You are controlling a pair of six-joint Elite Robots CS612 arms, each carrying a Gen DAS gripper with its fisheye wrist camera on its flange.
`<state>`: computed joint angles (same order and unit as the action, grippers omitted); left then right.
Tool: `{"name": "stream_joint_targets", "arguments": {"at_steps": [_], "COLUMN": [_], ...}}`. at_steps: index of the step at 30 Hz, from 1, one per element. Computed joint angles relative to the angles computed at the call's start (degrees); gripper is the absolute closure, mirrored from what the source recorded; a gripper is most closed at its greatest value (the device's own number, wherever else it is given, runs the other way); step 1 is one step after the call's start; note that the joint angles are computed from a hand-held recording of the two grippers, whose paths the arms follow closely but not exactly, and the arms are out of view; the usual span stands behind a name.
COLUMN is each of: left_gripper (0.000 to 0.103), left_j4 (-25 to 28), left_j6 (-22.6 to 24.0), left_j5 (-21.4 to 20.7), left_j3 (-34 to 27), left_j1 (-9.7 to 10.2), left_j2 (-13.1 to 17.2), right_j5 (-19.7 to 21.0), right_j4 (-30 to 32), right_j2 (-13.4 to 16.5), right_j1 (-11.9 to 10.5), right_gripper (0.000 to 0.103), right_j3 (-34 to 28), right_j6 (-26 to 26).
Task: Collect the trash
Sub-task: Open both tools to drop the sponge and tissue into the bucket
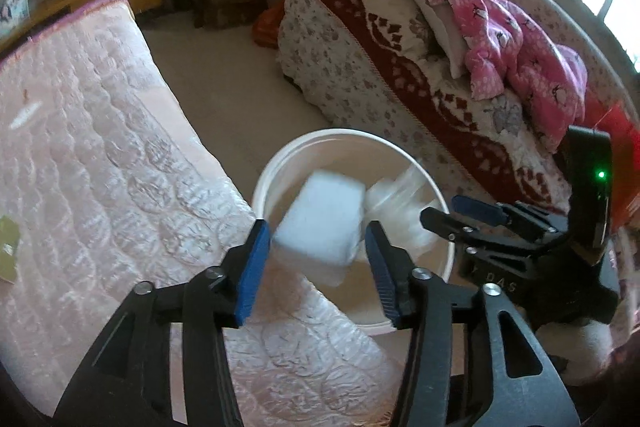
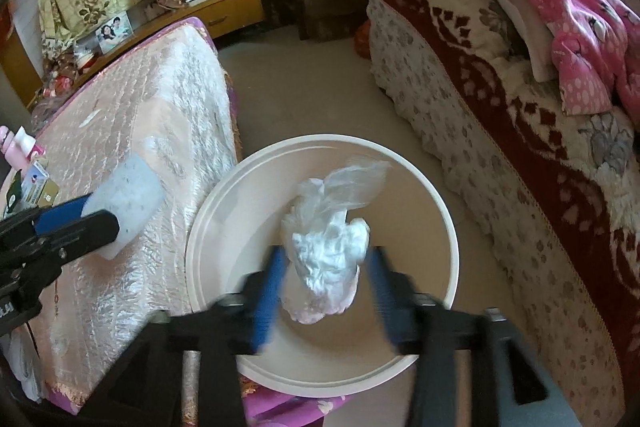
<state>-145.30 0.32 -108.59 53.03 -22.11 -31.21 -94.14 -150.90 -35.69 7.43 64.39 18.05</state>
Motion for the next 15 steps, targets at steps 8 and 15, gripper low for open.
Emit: {"name": "stream_joint_targets", "arguments": {"at_steps": [8,15], "left_gripper": [0.052,0.052], "left_j4": [-1.99,-4.15], "left_j6": [-0.33,-1.84], "left_j5": [1.82,5.65], "left_j3": [2.43,5.28], "left_j1": [0.10,0.45], "left_j2": [-1.42,-2.97], "right_j5": [0.21,-0.01], "right_j4": [1.06,1.48], "right_j2": [0.06,0.03], "right_j1": [0.51,1.42], "right_gripper": [0.056,0.056], "right_j3": [-0.46,-1.35], "right_j6": [-1.34,-2.85]}}
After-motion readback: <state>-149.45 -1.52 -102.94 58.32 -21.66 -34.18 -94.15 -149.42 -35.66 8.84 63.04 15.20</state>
